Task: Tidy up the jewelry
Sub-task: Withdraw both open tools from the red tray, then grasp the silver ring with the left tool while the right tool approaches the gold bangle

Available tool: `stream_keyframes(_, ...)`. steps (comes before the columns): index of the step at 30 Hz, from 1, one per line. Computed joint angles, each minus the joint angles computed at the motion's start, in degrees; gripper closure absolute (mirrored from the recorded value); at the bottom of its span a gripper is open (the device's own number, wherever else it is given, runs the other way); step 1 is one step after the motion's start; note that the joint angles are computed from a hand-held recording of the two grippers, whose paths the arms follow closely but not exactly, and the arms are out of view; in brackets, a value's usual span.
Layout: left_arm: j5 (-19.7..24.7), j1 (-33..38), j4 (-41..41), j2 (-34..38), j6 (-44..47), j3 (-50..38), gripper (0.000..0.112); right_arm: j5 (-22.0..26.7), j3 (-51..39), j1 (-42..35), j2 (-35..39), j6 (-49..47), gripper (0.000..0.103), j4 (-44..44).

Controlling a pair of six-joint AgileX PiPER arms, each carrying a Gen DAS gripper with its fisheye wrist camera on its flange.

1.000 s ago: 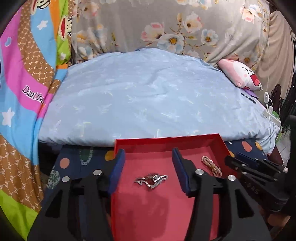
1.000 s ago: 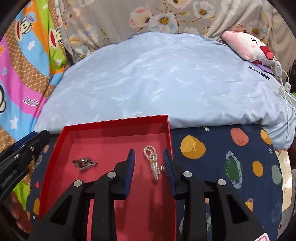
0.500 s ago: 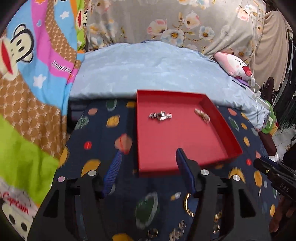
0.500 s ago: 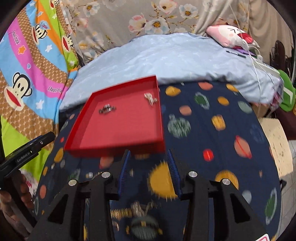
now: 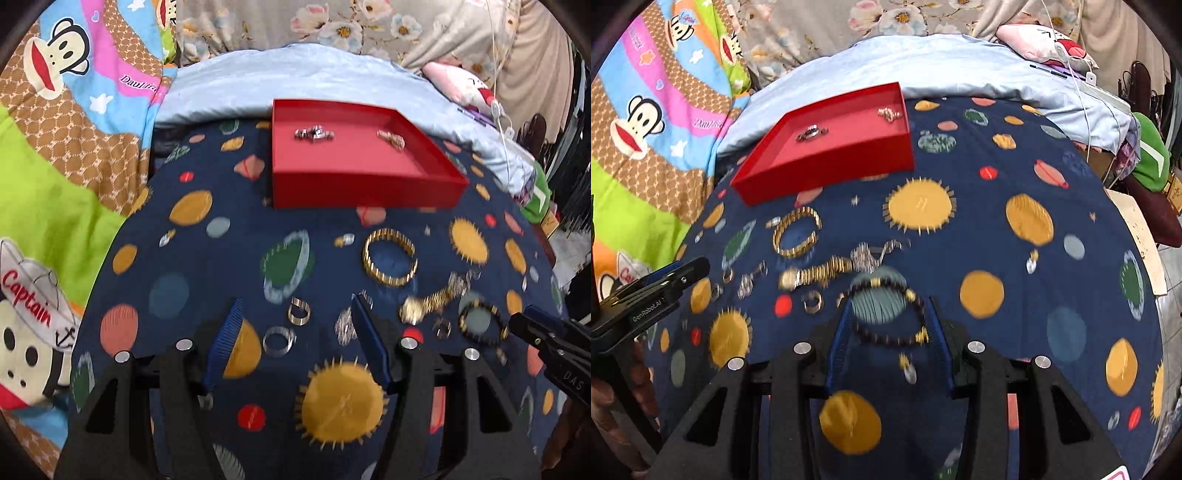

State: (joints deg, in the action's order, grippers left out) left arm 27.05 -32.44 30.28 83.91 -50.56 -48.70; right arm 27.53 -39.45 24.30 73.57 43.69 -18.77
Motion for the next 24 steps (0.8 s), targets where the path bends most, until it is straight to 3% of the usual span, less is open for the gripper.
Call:
stream_keyframes(8, -0.2, -2.6, 3.9, -0.7, -5.8, 4.5, 0.053, 2.0, 3.1, 4.8, -1.6, 8.4, 0.063, -5.8)
stream_keyframes(14, -1.3, -0.5, 4.5, -0.3, -6.9, 6.2, 0.053, 1.7, 3.6, 6.0, -1.5, 9.8, 0.063, -6.2)
stream_keyframes(20, -3.5, 2.0, 3.1, 0.6, -5.0, 6.5, 0.054, 1.6, 3.2, 6.3, -0.9, 9.8, 0.063, -6.0)
stream_keyframes(24, -5.8, 3.1, 1.6, 1.7, -3.3, 6.5, 0.061, 1.4, 2.6, 6.4, 0.0, 9.7, 0.063, -5.8)
